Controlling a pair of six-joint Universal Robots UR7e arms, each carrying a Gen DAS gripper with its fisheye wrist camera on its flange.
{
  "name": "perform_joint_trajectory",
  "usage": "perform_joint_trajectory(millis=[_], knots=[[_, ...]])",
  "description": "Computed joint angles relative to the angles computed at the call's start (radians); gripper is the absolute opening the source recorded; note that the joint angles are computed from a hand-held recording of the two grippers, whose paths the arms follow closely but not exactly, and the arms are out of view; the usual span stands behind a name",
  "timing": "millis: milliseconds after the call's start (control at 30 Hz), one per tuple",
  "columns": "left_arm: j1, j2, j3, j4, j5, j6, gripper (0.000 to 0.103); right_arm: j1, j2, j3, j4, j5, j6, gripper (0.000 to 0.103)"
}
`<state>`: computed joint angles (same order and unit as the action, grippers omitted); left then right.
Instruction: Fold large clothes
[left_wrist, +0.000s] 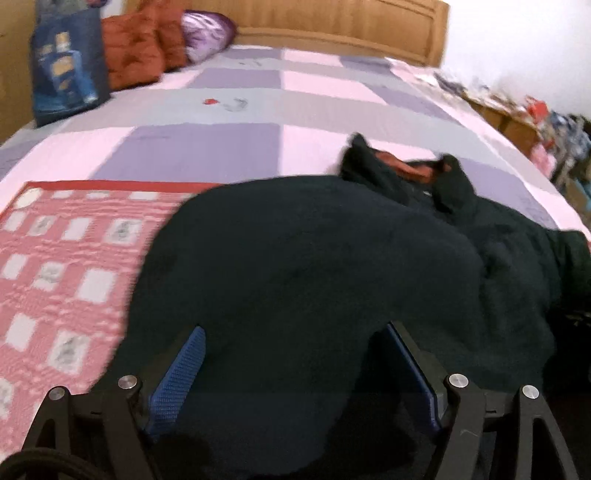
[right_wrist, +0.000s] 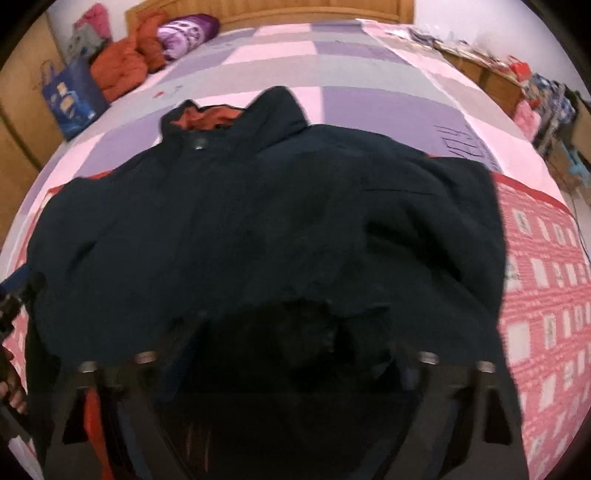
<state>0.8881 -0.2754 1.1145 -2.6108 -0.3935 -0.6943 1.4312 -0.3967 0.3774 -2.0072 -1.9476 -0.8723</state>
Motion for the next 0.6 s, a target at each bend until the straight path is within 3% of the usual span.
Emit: perform_joint_trajectory(millis=[100,167,267,333,433,533,600], knots=[[-0.003,-0.072,0.112,0.053,0.02,-0.15,0.082,0.002,-0.085,0.188,-0.147,0.035,-0.078,0.033],[0.0,-0.111,0.164,0.097,0.029,-0.237,0.082,0.002,-0.121,0.259,-0.215,0.058,-0.111,0.025],[0.008,-0.145,0.21,0.104,0.023,-0.279,0.082,-0.001,-0.151,0.3,-0.29,0.103,-0.113,0.022],[0.017,-0.143,0.205,0.1,0.006,-0.264,0.082,-0.014,-0.168,0.32,-0.342,0.108,-0.086,0.022],[0.022,-0.12,0.17,0.092,-0.001,-0.212,0.082,-0.026,-0.113,0.212,-0.205,0.035,-0.049,0.026],[0.015,-0.07,0.103,-0.03,-0.004,-0.035,0.082,-0.018,-0.109,0.205,-0.215,0.023,-0.077,0.035],[0.018,-0.024,0.02,-0.064,-0.021,0.09,0.082,-0.011,-0.121,0.221,-0.246,0.005,-0.068,0.056]])
